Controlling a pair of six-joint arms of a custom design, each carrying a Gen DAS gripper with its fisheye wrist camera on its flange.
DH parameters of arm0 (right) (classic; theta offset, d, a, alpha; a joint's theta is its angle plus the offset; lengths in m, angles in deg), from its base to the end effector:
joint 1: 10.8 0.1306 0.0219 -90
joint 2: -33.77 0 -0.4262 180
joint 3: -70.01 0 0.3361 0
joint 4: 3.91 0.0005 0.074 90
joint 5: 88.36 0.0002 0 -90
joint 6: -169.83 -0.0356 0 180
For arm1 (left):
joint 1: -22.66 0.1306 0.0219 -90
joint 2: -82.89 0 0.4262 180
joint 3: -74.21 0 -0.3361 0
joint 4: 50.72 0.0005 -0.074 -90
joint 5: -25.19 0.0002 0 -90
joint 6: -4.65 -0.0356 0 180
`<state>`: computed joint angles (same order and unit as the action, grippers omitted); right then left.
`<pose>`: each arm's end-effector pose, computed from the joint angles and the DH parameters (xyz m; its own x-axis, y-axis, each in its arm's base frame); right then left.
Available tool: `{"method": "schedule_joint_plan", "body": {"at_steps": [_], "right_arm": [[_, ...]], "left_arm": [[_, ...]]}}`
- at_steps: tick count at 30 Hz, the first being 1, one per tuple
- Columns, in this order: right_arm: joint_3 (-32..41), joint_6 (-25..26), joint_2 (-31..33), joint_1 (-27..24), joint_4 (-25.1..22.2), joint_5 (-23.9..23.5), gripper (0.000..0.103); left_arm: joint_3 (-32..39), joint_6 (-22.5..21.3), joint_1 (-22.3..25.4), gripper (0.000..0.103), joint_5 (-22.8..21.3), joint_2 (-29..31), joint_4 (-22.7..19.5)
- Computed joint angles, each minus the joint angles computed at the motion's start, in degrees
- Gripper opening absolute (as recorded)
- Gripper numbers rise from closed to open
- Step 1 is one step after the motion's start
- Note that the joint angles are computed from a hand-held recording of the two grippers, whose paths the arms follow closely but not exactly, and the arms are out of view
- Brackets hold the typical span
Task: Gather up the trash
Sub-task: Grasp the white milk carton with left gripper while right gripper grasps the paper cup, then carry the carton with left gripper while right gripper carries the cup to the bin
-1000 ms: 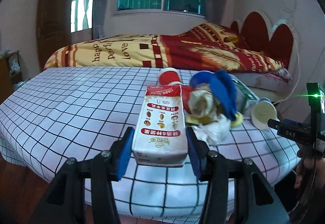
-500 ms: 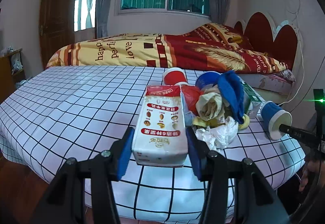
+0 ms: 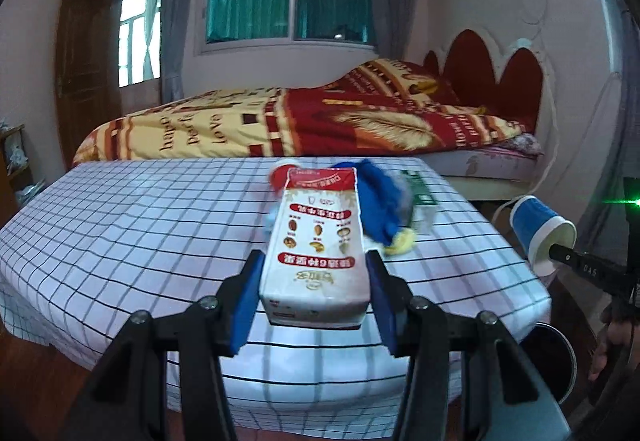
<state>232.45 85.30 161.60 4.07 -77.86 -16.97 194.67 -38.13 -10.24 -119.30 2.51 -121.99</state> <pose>0.6188 0.1755 0.5897 -0.5640 -0.2432 -0.7892 -0.5380 0.8332 0.1277 0.4079 -0.2300 0.5973 -0.3516 -0.2803 -0.8932 -0.5565 0.8298 -0.0414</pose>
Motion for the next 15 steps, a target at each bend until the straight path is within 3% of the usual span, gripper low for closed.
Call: {"method": "schedule_joint_plan", "body": {"at_steps": [8, 15], "right_arm": [[-12.48, -0.76, -6.98, -5.18, 5.81, -0.82, 0.003], [-17.46, -0.24, -9.35, -10.41, 7.34, 0.05, 0.003]], "left_arm": [[4.82, -6.13, -2.48, 0.051, 3.09, 3.82, 3.82], [10.22, -11.71, -4.09, 0.051, 8.26, 8.91, 7.12]]}}
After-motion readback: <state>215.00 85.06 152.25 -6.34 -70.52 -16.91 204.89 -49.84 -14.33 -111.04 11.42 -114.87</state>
